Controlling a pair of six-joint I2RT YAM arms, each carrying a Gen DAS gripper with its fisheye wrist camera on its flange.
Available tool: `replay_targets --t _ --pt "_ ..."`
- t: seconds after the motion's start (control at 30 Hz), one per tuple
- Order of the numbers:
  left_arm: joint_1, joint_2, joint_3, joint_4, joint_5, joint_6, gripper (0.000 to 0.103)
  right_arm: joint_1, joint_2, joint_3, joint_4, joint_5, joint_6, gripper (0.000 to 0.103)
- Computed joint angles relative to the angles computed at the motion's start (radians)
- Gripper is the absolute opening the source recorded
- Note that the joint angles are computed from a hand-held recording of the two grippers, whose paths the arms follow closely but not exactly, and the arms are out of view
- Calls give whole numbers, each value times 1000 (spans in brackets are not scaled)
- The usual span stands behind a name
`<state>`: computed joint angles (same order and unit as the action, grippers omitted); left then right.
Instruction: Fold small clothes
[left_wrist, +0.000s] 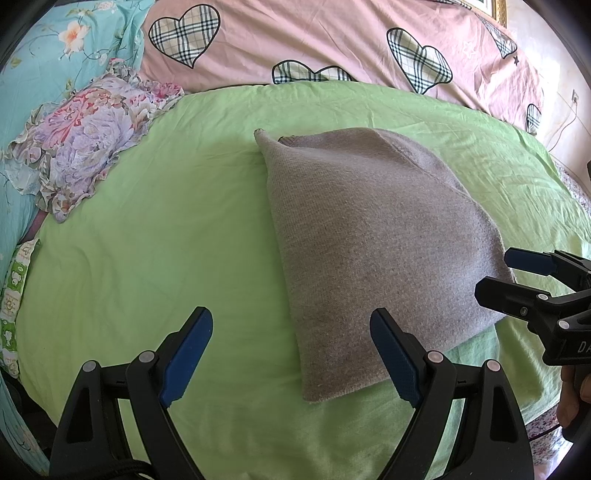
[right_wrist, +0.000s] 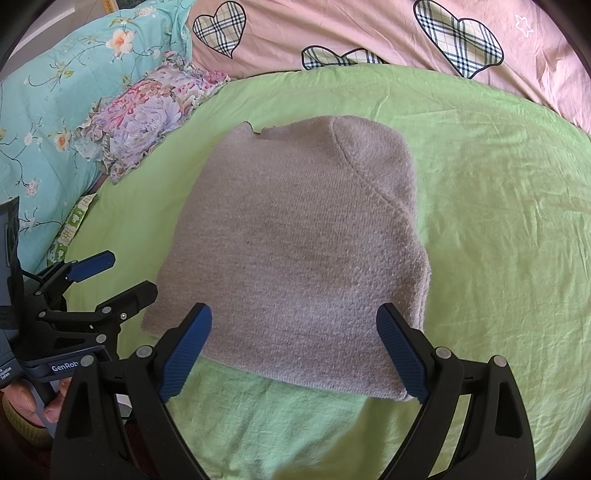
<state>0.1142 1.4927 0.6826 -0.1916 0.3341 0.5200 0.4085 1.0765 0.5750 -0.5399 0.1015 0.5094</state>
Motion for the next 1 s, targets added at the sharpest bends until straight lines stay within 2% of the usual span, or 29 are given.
replay_targets --t 1.0 --pt "-14 18 28 -14 -1 9 88 -12 -6 6 -5 -4 2 91"
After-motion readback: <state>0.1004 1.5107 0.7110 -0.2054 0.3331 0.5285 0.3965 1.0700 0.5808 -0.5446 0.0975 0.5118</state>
